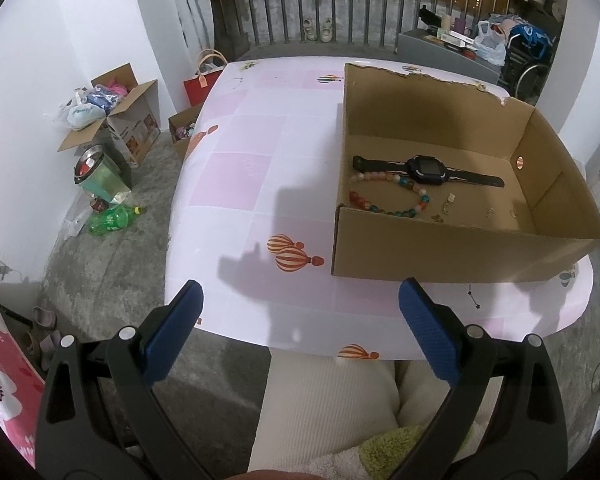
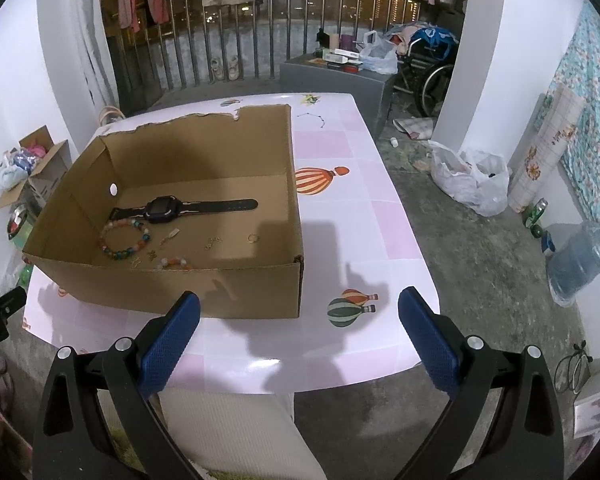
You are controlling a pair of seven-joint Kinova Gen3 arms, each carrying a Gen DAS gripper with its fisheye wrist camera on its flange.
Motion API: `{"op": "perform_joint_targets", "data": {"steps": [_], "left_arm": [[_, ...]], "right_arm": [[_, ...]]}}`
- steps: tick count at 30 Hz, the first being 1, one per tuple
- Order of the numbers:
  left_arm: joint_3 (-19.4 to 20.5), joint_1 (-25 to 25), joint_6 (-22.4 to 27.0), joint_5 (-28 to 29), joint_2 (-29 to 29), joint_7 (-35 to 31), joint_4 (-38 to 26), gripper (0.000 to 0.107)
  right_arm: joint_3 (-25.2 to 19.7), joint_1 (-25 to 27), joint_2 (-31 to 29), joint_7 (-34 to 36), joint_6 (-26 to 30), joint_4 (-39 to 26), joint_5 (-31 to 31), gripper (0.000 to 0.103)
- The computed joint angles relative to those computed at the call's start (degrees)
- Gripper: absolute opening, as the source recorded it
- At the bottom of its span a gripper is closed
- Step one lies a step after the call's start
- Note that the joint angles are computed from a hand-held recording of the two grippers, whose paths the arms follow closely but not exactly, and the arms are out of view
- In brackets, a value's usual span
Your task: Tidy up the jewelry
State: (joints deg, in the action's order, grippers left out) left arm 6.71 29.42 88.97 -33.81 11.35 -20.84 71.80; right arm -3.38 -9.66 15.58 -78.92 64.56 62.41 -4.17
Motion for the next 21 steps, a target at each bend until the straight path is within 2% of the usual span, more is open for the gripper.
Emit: {"op": "perform_joint_targets", "data": {"steps": [21], "left_arm": [[0.1,-0.6,-1.0,0.6,-0.4,-1.0,0.2,0.095]], "right_arm": [[0.0,-0.1,0.1,0.2,-0.1,-0.1,0.0,0.096]]}}
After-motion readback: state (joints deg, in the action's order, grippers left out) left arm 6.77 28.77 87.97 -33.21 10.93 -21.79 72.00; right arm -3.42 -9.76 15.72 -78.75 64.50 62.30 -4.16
